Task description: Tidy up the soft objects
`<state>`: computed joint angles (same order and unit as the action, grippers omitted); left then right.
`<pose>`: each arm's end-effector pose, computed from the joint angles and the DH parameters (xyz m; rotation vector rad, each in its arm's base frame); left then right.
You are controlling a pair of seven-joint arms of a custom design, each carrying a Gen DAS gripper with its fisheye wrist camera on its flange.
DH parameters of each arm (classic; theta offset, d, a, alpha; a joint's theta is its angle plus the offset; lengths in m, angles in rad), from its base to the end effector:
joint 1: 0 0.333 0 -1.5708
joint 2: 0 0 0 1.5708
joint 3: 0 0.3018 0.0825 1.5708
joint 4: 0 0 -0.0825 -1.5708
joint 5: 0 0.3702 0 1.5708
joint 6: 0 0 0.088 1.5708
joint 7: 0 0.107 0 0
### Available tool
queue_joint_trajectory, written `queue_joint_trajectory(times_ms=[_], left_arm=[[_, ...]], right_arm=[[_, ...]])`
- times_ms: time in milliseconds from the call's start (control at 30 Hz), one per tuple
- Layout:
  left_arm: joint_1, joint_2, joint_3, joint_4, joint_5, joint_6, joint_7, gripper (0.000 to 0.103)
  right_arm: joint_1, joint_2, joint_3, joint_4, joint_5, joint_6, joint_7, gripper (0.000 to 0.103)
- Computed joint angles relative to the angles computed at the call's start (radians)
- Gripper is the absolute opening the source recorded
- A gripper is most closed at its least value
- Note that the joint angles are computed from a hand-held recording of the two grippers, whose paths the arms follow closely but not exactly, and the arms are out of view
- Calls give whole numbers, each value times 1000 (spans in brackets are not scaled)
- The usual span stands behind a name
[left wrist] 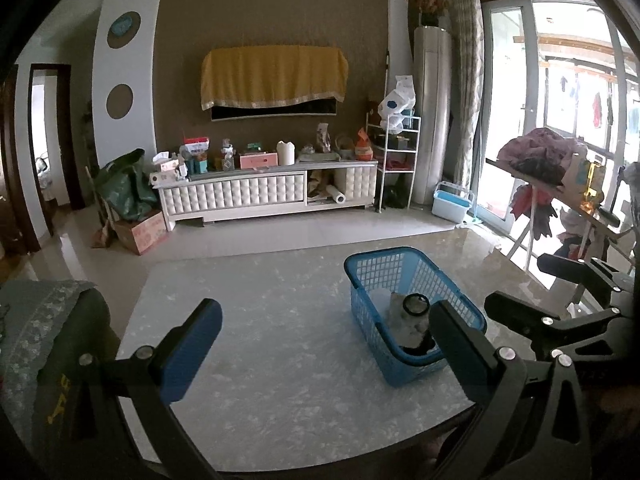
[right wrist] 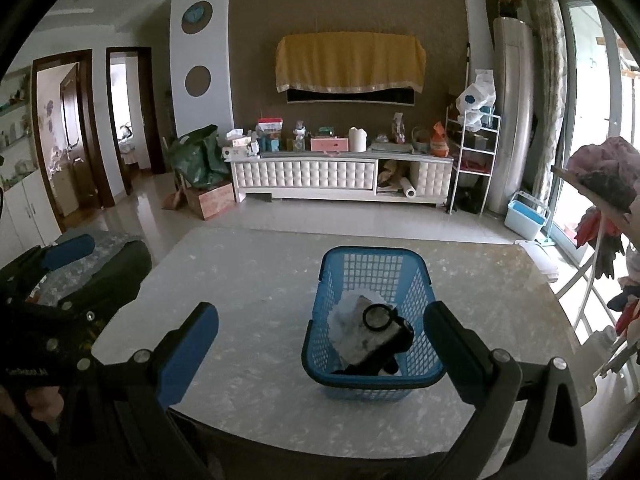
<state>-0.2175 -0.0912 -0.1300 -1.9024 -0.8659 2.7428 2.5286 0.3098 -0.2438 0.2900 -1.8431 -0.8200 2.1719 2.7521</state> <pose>0.5443 -0.1685 0.6262 -1.0396 2.1324 -1.2950 0.4299 0.2842 0.6837 -1.4055 1.8727 -1.0171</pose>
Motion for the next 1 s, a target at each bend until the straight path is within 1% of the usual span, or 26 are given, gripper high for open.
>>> queue_joint_trajectory(times_ms=[367, 500, 800, 933, 1000], left_arm=[[-2, -13, 9, -17, -24, 9, 18, 103], [-1, -12, 14, -11, -47, -22, 38, 103], [-1, -18, 9, -24, -32, -10, 46, 103], [-10, -25, 16, -29, -71, -24, 87, 103], [-11, -28, 14, -34, -66, -18, 86, 103]], right_arm=[[5, -1, 6, -9, -15, 0, 24, 103], [8, 2, 7, -6, -15, -6, 26, 103], [12, -5, 7, -16, -12, -4, 30, 103], [12, -12, 9, -23, -6, -5, 29, 103], [11, -14, 13, -24, -9, -9, 31, 103]])
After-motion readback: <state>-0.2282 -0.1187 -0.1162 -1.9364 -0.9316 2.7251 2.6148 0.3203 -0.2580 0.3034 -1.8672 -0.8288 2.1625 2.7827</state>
